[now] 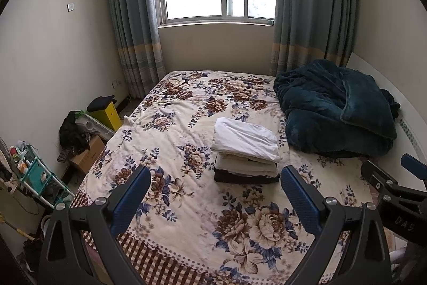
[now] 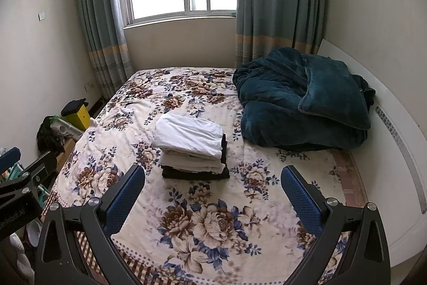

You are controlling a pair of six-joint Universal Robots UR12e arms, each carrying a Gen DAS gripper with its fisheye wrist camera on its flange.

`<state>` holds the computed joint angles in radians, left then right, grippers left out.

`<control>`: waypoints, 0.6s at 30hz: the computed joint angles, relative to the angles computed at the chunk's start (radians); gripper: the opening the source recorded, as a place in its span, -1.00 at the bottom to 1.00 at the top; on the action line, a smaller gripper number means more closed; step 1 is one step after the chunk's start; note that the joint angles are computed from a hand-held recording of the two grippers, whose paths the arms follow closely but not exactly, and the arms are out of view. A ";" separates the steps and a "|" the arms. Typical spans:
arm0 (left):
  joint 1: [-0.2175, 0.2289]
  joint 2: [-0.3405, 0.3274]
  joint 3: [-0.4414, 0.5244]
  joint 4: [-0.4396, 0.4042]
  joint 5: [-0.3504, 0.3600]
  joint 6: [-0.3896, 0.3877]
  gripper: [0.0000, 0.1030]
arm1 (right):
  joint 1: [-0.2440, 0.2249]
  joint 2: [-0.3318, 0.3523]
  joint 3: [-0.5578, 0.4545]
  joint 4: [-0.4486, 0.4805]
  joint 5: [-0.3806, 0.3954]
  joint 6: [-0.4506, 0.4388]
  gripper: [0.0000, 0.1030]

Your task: Fold small clothes

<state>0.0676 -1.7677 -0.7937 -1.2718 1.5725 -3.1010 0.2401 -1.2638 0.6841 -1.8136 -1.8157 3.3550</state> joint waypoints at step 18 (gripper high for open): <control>-0.006 -0.007 0.012 -0.004 -0.002 0.006 0.93 | -0.003 0.000 -0.004 0.004 0.006 0.002 1.00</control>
<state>0.0615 -1.7752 -0.7814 -1.2756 1.5708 -3.0950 0.2367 -1.2642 0.6804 -1.8096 -1.8099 3.3567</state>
